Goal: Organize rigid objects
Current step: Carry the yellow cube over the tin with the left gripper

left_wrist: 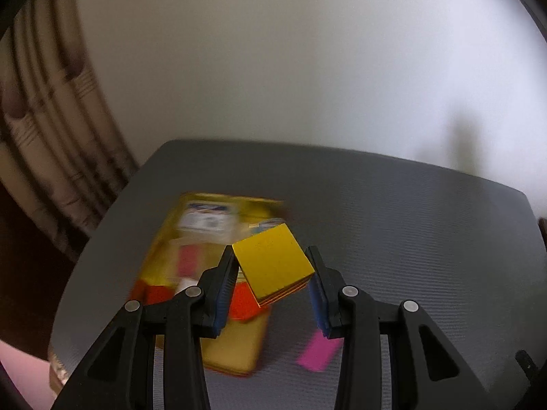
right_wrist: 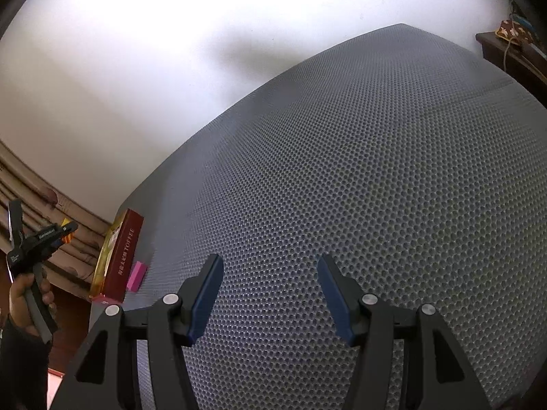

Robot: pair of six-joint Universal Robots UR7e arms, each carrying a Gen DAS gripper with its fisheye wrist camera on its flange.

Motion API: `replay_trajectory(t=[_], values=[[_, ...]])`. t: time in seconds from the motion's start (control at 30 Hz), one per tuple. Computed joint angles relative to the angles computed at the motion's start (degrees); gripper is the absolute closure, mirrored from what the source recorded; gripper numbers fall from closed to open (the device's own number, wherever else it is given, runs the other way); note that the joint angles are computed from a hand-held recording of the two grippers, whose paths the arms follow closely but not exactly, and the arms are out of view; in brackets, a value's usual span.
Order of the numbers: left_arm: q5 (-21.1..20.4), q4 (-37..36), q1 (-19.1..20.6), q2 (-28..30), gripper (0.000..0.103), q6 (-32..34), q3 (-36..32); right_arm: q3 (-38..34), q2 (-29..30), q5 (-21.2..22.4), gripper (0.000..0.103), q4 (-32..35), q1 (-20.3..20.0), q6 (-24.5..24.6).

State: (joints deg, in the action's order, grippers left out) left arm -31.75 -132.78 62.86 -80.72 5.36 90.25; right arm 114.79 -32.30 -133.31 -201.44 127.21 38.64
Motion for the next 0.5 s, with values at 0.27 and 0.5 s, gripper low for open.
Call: replay_trajectory(t=[0.27,0.5], values=[[2.6,4.4,4.6,1.0,0.067,0.5,-7.3,-1.0,0.5,0.0,0.044,1.1,0.1,0.6],[0.5,11.1,8.4,3.3,0.067,-4.5,-11.6,-1.4,0.9,0.5,0.044,2.5,-0.1,1.7]])
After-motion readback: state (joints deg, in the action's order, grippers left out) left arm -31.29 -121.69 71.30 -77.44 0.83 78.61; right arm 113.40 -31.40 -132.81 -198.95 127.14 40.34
